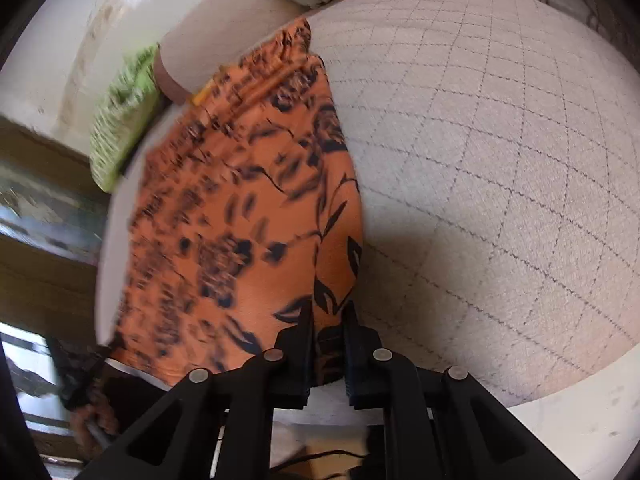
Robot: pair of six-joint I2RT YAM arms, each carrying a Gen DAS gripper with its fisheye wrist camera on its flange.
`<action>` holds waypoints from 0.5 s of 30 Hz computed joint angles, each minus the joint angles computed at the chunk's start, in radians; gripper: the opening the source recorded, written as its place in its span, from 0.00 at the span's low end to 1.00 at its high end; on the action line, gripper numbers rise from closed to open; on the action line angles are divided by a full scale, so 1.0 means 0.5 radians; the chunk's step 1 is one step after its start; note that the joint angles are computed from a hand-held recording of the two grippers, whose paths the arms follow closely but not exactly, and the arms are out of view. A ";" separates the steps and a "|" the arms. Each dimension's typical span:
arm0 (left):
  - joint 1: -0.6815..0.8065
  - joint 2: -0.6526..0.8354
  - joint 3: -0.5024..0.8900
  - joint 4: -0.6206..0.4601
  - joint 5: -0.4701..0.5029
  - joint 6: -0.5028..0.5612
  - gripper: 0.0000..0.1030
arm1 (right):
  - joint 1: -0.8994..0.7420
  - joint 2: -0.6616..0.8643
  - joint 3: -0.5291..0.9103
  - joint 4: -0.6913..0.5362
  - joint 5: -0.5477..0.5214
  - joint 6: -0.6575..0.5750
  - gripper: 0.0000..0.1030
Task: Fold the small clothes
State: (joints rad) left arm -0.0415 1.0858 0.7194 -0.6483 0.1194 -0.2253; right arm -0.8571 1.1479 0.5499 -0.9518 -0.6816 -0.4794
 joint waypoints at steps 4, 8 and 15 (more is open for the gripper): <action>0.099 0.070 0.215 -0.014 0.144 0.050 0.06 | -0.090 0.165 0.228 -0.242 -0.259 -0.116 0.13; 0.148 0.417 0.668 0.024 0.244 0.059 0.06 | 0.073 0.370 0.546 -0.199 -0.571 0.160 0.13; 0.051 1.766 2.299 -0.090 0.009 0.012 0.03 | 0.748 1.109 1.425 0.927 -0.498 1.507 0.13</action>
